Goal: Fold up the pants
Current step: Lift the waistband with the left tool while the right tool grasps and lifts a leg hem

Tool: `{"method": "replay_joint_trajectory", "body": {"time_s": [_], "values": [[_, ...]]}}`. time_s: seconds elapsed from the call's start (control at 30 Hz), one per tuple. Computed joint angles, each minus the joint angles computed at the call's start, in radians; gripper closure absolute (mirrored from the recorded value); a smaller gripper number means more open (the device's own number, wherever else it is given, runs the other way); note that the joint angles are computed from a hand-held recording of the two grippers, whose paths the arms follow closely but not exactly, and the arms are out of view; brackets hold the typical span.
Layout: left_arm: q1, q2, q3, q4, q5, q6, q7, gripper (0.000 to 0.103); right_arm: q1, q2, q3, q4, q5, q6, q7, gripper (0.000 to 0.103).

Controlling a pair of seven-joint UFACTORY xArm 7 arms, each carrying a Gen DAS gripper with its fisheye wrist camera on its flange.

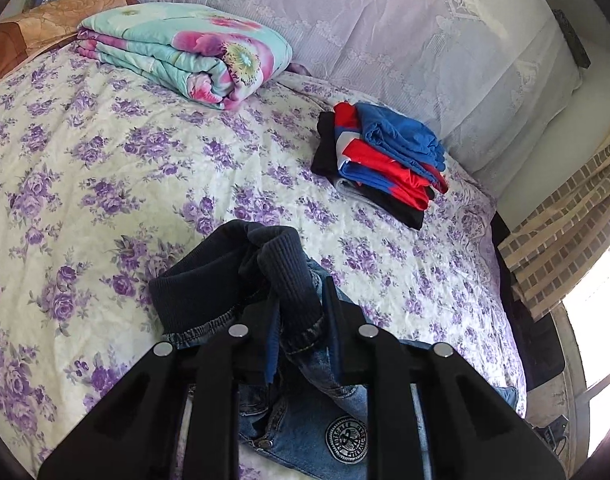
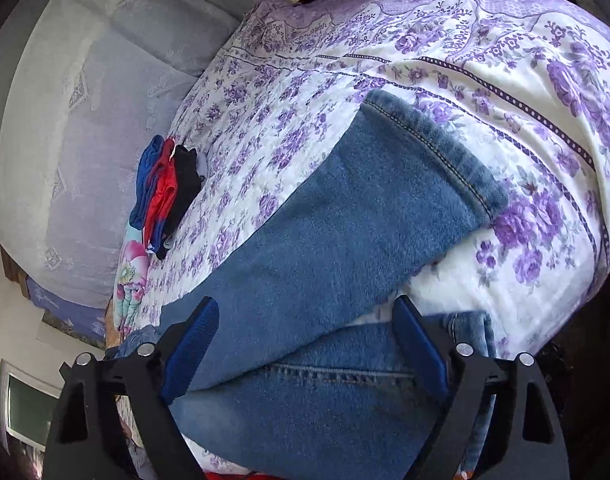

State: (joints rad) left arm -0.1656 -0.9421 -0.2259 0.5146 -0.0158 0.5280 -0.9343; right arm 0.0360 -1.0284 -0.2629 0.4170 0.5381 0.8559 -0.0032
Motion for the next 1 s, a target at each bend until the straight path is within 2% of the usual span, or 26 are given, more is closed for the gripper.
{"method": "replay_joint_trajectory", "body": {"time_s": [0.07, 0.1, 0.17, 0.3, 0.43, 0.47, 0.53, 0.57, 0.63, 0.7, 0.77, 0.87, 1.0], "values": [[0.015, -0.012, -0.002, -0.002, -0.003, -0.009, -0.02, 0.086, 0.011, 0.044, 0.013, -0.01, 0.018, -0.069, 0.0, 0.046], [0.025, -0.026, -0.006, -0.005, 0.0, -0.012, -0.033, 0.087, 0.027, 0.064, 0.017, -0.007, 0.021, -0.099, -0.016, 0.065], [0.064, -0.073, -0.022, -0.008, 0.017, 0.004, -0.063, 0.087, 0.109, 0.102, -0.023, 0.014, 0.062, -0.134, -0.094, 0.088], [0.116, -0.207, -0.01, -0.01, 0.043, 0.065, -0.097, 0.088, 0.241, 0.185, -0.037, 0.103, 0.175, -0.19, -0.198, 0.091], [0.199, -0.373, -0.039, 0.047, 0.108, 0.245, -0.113, 0.093, 0.367, 0.302, -0.046, 0.234, 0.318, -0.228, -0.293, 0.092], [0.241, -0.439, -0.051, 0.064, 0.133, 0.298, -0.129, 0.103, 0.385, 0.327, -0.04, 0.263, 0.348, -0.233, -0.315, 0.092], [0.382, -0.553, -0.086, 0.144, 0.252, 0.443, -0.125, 0.103, 0.404, 0.377, -0.015, 0.315, 0.398, -0.26, -0.362, 0.093], [0.412, -0.588, -0.074, 0.17, 0.279, 0.472, -0.117, 0.103, 0.415, 0.405, -0.013, 0.344, 0.428, -0.263, -0.389, 0.094], [0.381, -0.571, -0.025, 0.221, 0.264, 0.513, -0.054, 0.103, 0.418, 0.451, -0.013, 0.389, 0.471, -0.252, -0.423, 0.094], [0.37, -0.531, -0.031, 0.249, 0.231, 0.568, -0.022, 0.103, 0.407, 0.489, -0.002, 0.413, 0.511, -0.258, -0.438, 0.095], [0.305, -0.483, -0.041, 0.242, 0.176, 0.595, 0.025, 0.103, 0.39, 0.506, 0.013, 0.42, 0.539, -0.26, -0.453, 0.095], [0.187, -0.465, -0.068, 0.165, 0.058, 0.608, 0.034, 0.103, 0.349, 0.496, 0.034, 0.415, 0.561, -0.248, -0.471, 0.096], [0.057, -0.495, -0.091, 0.026, -0.079, 0.624, -0.029, 0.103, 0.282, 0.444, 0.058, 0.424, 0.54, -0.246, -0.479, 0.096]]}}
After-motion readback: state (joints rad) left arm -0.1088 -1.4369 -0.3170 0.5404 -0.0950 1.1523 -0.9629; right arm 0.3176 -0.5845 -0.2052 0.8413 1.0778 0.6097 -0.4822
